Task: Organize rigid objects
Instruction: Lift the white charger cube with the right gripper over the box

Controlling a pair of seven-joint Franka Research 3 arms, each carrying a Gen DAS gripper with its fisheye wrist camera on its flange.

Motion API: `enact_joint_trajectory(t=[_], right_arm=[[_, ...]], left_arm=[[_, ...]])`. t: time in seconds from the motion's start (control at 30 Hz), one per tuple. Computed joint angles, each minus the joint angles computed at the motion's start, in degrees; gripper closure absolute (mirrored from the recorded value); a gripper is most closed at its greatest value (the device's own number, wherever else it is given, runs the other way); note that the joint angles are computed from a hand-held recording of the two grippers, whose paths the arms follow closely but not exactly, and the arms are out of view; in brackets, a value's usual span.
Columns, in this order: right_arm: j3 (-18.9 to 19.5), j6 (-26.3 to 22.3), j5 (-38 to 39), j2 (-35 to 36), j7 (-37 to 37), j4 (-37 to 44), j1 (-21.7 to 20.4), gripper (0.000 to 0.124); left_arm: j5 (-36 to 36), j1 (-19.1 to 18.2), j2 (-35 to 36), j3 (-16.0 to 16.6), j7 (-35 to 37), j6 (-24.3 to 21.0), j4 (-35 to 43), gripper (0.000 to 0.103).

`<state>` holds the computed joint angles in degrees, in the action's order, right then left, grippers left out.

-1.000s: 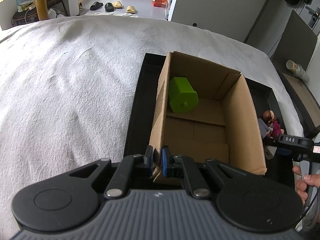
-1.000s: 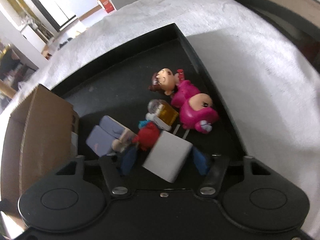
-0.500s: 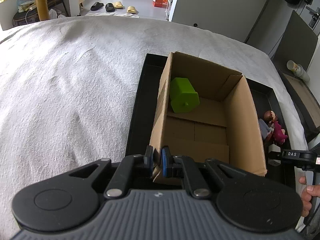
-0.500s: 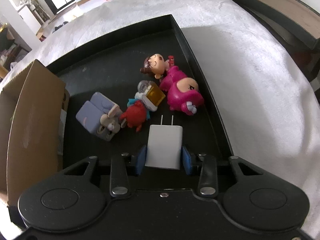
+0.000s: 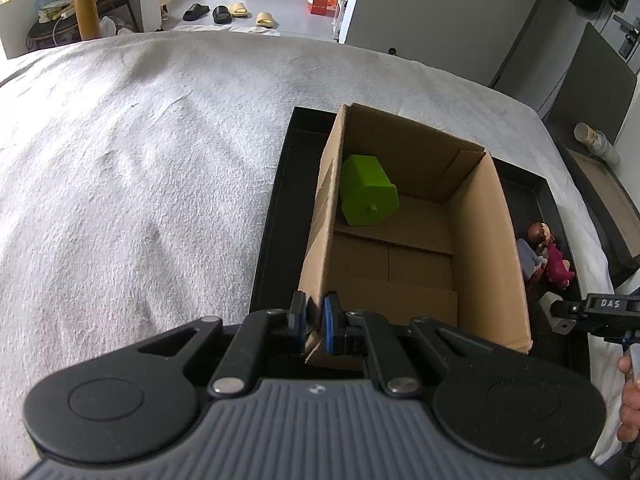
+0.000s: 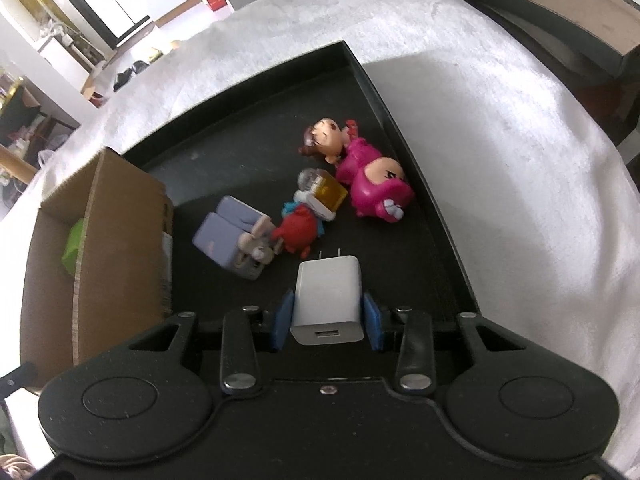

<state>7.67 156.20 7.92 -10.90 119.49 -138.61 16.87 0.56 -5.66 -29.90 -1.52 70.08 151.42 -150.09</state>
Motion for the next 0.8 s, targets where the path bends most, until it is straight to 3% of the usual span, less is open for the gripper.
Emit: enact_joint_trajectory(t=[0.37,0.8], right_arm=[[0.16,0.44,1.86,-0.93,-1.85,2.91,0.85,0.087],[1.42,1.11,-1.06,-0.91,-0.75,6.33,1.02,0.087]], left_arm=[[-0.08,0.1,-0.08,-0.09,-0.43,0.25,-0.15,0.095],[-0.39,-0.22,-0.15,-0.05,-0.77,0.98,-0.31,0.095]])
